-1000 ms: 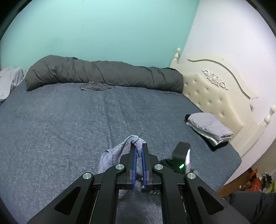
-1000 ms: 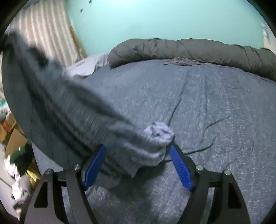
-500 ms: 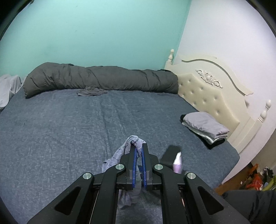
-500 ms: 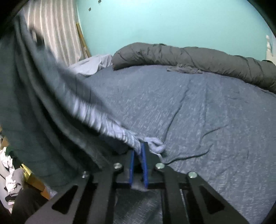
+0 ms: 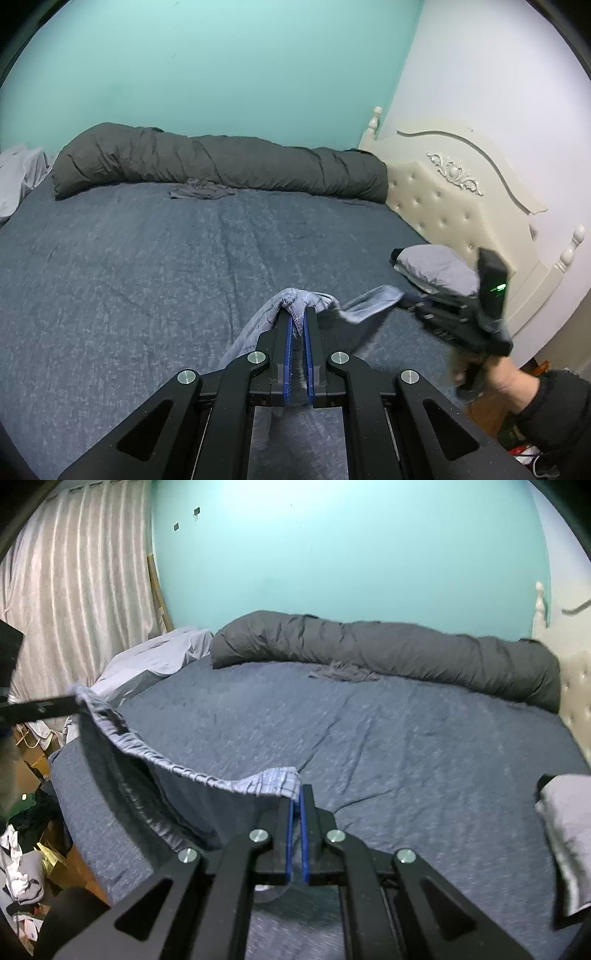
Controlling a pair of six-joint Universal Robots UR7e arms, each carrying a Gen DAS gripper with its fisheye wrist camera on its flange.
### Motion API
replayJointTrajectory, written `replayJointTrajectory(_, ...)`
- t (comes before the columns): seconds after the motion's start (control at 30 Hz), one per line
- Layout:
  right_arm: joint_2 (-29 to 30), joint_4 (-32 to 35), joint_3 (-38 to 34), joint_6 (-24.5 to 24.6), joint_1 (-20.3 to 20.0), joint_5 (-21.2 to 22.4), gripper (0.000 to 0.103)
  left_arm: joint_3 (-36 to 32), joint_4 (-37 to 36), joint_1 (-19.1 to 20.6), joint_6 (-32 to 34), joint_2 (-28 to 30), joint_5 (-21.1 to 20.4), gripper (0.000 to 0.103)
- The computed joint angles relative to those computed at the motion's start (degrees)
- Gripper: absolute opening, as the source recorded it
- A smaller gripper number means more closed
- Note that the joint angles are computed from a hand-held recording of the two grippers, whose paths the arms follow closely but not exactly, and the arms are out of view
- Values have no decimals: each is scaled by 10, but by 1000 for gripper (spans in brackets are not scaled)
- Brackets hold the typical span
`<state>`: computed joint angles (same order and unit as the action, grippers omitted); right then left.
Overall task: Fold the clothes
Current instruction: 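Grasp the garment waistband with the right tool while the left tool holds its edge, then stretch the waistband between both tools and lay the garment flat on the bed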
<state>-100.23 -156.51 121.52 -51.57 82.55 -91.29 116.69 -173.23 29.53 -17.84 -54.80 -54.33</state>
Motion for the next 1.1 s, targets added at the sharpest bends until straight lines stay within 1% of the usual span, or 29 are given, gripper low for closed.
replayJointTrajectory(0.17, -32, 70, -41, 10, 33, -53, 3, -18, 10, 0, 4, 6, -14, 6)
replayJointTrajectory(0.3, -26, 80, -58, 14, 46, -97, 3, -35, 22, 10, 8, 19, -38, 6)
replayJointTrajectory(0.43, -6, 78, -62, 29, 30, -117, 3, -66, 46, 32, 8, 51, -61, 6)
replayJointTrajectory(0.57, 29, 58, -61, 35, -5, -119, 3, -100, 57, 66, 6, 94, -86, 6)
replayJointTrajectory(0.67, 68, 43, -72, 41, -30, -113, 3, -132, 69, 95, 14, 131, -101, 6)
replayJointTrajectory(0.83, 146, 34, -114, 63, -69, -99, 3, -205, 104, 147, 24, 198, -126, 6)
replayJointTrajectory(0.93, 192, 31, -142, 73, -86, -92, 3, -249, 126, 171, 32, 235, -127, 6)
replayJointTrajectory(1.0, 224, 31, -166, 86, -97, -88, 3, -277, 136, 188, 38, 258, -129, 9)
replayJointTrajectory(1.03, 236, 33, -176, 93, -101, -86, 3, -289, 142, 196, 38, 268, -126, 15)
replayJointTrajectory(1.1, 259, 31, -195, 108, -111, -81, 3, -309, 147, 210, 32, 284, -121, 30)
